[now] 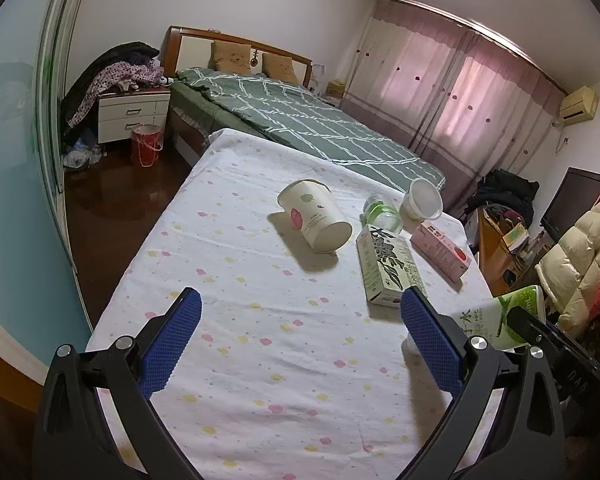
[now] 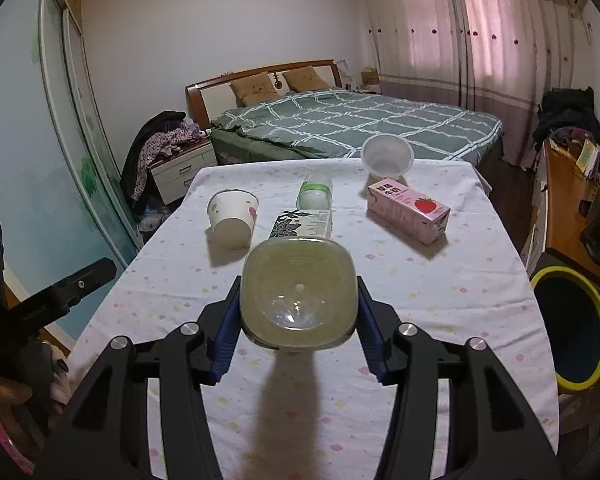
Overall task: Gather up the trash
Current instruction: 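Drop the bottle in the bin with the right gripper while left gripper nears tea box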
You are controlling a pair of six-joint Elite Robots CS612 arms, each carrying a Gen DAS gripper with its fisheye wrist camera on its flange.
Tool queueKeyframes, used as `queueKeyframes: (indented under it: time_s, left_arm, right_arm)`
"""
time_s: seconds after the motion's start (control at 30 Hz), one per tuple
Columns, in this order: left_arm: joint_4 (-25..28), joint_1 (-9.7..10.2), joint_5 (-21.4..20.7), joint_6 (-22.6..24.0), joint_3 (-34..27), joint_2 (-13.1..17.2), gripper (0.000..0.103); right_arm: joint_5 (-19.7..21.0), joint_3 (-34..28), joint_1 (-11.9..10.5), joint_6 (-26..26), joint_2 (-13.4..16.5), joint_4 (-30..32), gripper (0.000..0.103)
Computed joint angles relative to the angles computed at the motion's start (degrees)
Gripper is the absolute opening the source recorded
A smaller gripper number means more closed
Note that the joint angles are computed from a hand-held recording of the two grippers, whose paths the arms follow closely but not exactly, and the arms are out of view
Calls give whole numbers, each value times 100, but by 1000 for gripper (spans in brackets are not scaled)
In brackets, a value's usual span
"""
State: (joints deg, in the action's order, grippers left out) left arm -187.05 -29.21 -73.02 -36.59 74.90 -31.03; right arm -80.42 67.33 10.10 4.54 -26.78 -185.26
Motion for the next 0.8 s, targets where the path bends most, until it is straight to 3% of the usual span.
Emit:
queueKeyframes:
  time_s: [0.47,0.6,0.8]
  left_arm:
    - [252,-106,156,229,-116,-62,98]
    - [436,-138,108,322,-253,-28,98]
    - [800,-178,-159,494,-526,78,98]
  right_arm:
    - [243,318,-203,380,-196,-397,50]
    - [76,468,-308,631,-264,-646,50]
    - [-555,714,-506,1126,-369,-1033,50]
